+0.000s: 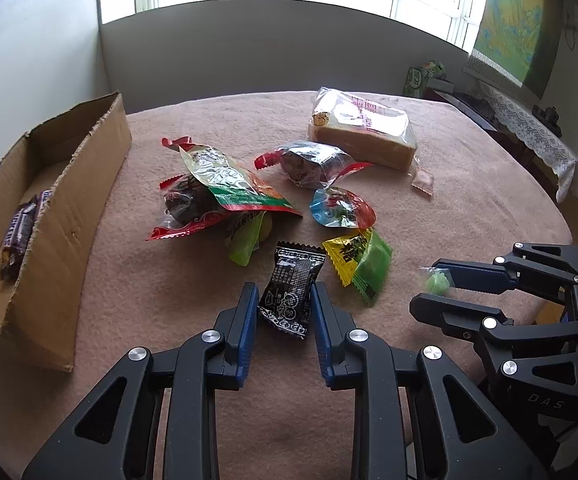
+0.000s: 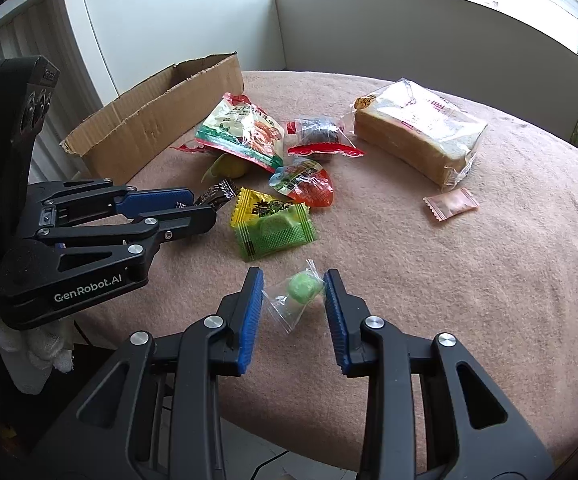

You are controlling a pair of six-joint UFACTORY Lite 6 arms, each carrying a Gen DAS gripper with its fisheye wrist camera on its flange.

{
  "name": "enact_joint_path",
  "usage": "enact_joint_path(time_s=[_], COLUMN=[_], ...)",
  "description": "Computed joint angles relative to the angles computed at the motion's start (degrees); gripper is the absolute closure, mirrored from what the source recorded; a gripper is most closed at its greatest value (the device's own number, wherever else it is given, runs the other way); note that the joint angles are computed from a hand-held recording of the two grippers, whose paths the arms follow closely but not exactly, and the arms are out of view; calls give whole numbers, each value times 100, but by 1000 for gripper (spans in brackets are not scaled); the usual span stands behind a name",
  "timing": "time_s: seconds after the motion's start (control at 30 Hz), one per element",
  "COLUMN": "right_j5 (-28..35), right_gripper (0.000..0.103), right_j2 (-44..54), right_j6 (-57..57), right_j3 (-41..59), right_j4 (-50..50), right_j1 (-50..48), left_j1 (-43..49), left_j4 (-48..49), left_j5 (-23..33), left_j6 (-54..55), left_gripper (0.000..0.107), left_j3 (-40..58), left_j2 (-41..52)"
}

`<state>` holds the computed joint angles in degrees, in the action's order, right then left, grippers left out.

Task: Organize snacks
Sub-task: 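Carry the black packet with the left tool into the box and release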

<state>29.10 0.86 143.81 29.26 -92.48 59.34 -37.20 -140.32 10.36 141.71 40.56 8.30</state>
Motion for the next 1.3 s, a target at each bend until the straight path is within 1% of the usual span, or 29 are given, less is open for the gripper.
enact_joint_path(time_s=[0.07, 0.13, 0.23, 0.33, 0.4, 0.43, 0.53, 0.6, 0.63, 0.7, 0.87, 0.97, 1.0, 1.07, 1.13, 1.2, 1.3], right_j5=[73, 172, 297, 362, 365, 350, 288, 309, 341, 273, -40, -301, -362, -516, -631, -713, -670], right_gripper=[71, 71, 71, 71, 71, 71, 71, 71, 71, 71, 71, 71, 71, 71, 71, 71, 71], right_j2=[-177, -324, -501, -558, -539, -511, -388, -216, -118, 145, 872, 1374, 1563, 1986, 2444, 2946, 3845], right_j6=[-191, -446, -788, -1123, -1349, -1449, -1786, -2090, -2233, -2555, -3326, -3847, -4077, -4556, -5151, -5887, -7245], right_j3=[-30, -16, 46, 220, 390, 492, 883, 1245, 1430, 1866, 3014, 3794, 4078, 4670, 5335, 6062, 7346], right_j4=[195, 438, 717, 926, 1010, 1032, 1073, 1128, 1161, 1199, 1409, 1718, 1874, 2218, 2718, 3369, 4599], right_j1=[49, 114, 161, 163, 116, 78, -73, -141, -143, -264, -604, -789, -845, -977, -1133, -1284, -1461], left_j1=[0, -17, 65, 218, 383, 489, 754, 1080, 1238, 1527, 2491, 2805, 2903, 3078, 3161, 3192, 3220], left_j4=[-88, -479, -50, 75, 348, 486, 322, 775, 757, 558, 1315, 1103, 1181, 1404, 1400, 1306, 1156], left_j5=[28, 50, 135, 213, 274, 303, 308, 428, 465, 507, 829, 864, 895, 965, 974, 971, 959], left_j6=[57, 426, -11, -180, -479, -622, -553, -1016, -1006, -790, -1411, -1220, -1284, -1514, -1523, -1450, -1306], left_gripper=[82, 82, 82, 82, 82, 82, 82, 82, 82, 82, 82, 82, 82, 82, 82, 82, 82], left_j3=[-106, -220, -317, -426, -471, -490, -536, -536, -548, -575, -406, -308, -258, -145, -78, -14, 46], left_j2=[-196, -413, -669, -923, -1083, -1164, -1415, -1529, -1582, -1651, -1306, -1122, -1060, -942, -860, -766, -636])
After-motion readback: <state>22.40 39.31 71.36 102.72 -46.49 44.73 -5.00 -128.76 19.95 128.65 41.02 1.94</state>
